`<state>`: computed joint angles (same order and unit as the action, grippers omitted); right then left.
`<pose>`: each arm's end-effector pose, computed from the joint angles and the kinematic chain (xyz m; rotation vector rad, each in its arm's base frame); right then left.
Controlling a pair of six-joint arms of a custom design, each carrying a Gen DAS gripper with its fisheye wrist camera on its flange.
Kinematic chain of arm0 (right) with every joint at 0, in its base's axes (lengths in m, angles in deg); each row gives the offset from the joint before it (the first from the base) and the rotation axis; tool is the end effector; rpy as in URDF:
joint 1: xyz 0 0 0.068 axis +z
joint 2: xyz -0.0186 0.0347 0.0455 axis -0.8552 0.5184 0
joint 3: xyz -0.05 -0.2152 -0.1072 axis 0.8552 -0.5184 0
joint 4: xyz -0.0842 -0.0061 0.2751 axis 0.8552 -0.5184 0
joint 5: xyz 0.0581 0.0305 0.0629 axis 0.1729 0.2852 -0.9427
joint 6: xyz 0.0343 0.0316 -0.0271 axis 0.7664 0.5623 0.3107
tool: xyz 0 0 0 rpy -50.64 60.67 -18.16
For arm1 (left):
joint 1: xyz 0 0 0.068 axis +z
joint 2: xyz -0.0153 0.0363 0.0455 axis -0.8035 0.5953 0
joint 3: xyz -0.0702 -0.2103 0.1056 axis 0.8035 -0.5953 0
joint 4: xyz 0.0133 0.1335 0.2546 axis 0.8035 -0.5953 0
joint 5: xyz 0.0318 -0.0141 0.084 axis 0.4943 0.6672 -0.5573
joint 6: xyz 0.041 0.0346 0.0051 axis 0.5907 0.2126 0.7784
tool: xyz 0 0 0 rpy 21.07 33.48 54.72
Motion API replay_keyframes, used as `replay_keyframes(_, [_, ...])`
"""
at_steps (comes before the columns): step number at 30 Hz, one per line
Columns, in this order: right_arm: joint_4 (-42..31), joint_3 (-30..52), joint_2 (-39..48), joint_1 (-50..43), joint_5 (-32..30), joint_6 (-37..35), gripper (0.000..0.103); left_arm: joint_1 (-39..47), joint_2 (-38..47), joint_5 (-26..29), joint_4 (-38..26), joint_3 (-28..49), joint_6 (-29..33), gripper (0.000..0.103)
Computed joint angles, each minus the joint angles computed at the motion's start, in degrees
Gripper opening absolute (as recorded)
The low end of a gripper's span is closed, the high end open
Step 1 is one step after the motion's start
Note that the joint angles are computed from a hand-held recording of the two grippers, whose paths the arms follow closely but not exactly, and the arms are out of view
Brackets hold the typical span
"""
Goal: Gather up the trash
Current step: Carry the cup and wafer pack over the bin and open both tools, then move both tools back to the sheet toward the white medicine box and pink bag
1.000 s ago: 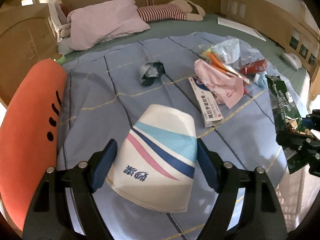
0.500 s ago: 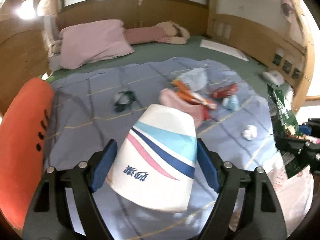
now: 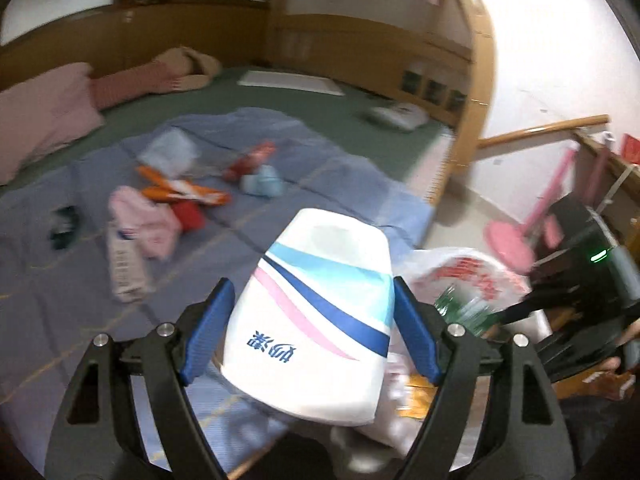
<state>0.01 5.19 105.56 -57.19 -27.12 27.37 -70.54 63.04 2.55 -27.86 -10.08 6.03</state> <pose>0.2697 0.0111 0.2350 -0.1427 2.9739 0.1466 0.3509 -0.1223 0.2377 0.6821 2.2410 -0.5555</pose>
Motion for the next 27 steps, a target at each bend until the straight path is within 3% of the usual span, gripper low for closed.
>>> replay_keyframes(2, [0.9, -0.7, -2.0, -2.9, -1.0, 0.2, 0.071, -1.6, 0.2, 1.8, -0.1, -0.2, -0.4, 0.079])
replay_keyframes(7, [5.6, 3.4, -8.2, -12.0, 0.6, 5.7, 0.076, -5.7, 1.1, 8.4, -2.2, -0.2, 1.9, 0.079])
replay_keyframes(8, [6.8, 4.4, -9.0, -13.8, 1.1, 7.0, 0.078, -7.4, 1.9, 11.7, -4.2, 0.2, 4.4, 0.08])
replay_keyframes(10, [7.6, 6.3, -8.9, -16.6, -0.1, 8.0, 0.079, -10.3, 2.4, 14.5, -5.6, -0.3, 7.0, 0.087])
replay_keyframes(12, [7.6, 8.3, -7.6, -17.9, -1.2, 8.8, 0.079, -12.6, 2.4, 14.0, -5.1, -1.4, 7.8, 0.094])
replay_keyframes(14, [8.1, 9.3, -6.4, -18.2, -1.5, 9.6, 0.079, -13.7, 1.5, 11.7, -4.5, -2.3, 8.9, 0.094])
replay_keyframes(18, [8.8, 11.9, -2.5, -16.5, -3.0, 10.8, 0.08, -8.4, 1.0, 12.7, -2.6, -1.4, 4.0, 0.098])
replay_keyframes(20, [8.5, 13.8, -0.5, -14.3, -4.1, 12.3, 0.08, -4.0, 1.3, 6.2, -2.8, 1.2, 1.4, 0.098])
replay_keyframes(22, [8.6, 16.9, 3.0, -11.6, -6.1, 12.8, 0.08, -1.2, 4.2, -8.3, -5.0, 7.0, 0.1, 0.098])
replay_keyframes(23, [9.1, 18.5, 4.9, -9.3, -6.5, 13.0, 0.08, 1.0, 7.6, -21.9, -7.4, 12.4, -2.3, 0.098])
replay_keyframes(25, [10.8, 23.0, 9.8, -2.8, -5.7, 12.6, 0.079, 6.1, 11.0, -32.3, -9.3, 17.8, -6.6, 0.097])
replay_keyframes(27, [12.8, 29.7, 17.2, 4.6, -5.4, 12.0, 0.079, 12.3, 11.9, -29.5, -8.3, 19.0, -10.6, 0.097])
